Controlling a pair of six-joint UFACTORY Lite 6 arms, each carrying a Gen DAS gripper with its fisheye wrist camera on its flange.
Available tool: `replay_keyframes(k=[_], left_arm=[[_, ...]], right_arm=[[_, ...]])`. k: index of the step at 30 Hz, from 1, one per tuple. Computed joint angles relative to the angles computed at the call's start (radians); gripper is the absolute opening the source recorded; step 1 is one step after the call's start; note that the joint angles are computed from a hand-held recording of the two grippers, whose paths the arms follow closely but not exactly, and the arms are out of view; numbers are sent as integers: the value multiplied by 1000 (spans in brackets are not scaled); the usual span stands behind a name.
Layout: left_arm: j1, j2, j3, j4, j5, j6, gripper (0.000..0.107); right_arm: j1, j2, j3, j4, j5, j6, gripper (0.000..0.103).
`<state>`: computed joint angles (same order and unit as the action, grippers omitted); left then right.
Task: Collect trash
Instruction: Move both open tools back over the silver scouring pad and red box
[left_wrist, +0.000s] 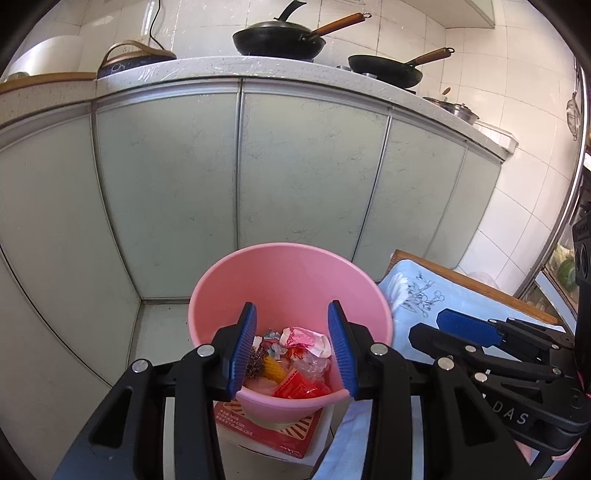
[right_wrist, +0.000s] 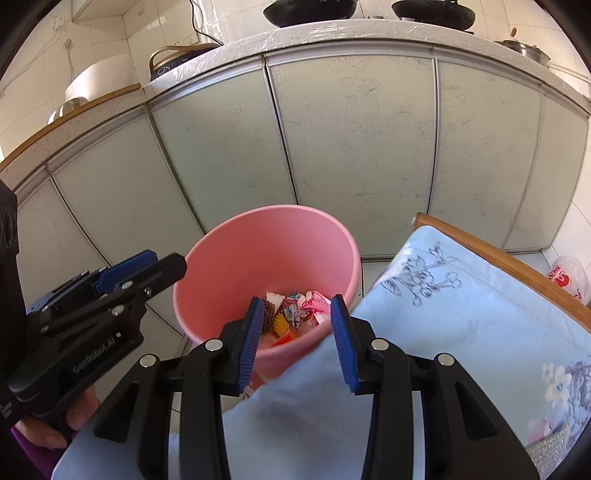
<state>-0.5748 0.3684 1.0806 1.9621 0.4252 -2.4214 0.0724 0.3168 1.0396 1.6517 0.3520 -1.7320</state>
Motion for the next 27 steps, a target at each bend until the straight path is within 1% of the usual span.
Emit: replay_keyframes(k=[7,13,17,21,24,27], left_arm=[[-75,-63,-25,-81,14,86,40],[-133,-104,-49,-90,-25,93,40],[-181,-100,-38,-102,-46,125,40],[-216,-77,-7,-80,-107,111,40],[-234,-38,40,-84,-166,126,40],[-262,3,88,-96,-215,151,40]], right_arm=[[-43,-134,-128,-16,23,-6,39],[-126,-274,-273,-60,56,-5,39],[-210,-373,-375,-114,82,-4,39],[-305,-474,-473,-169,101,-14,39],[-408,-541,-535,-225,131,-18,39],[-546,-588,-586,-280,186,-29,39]])
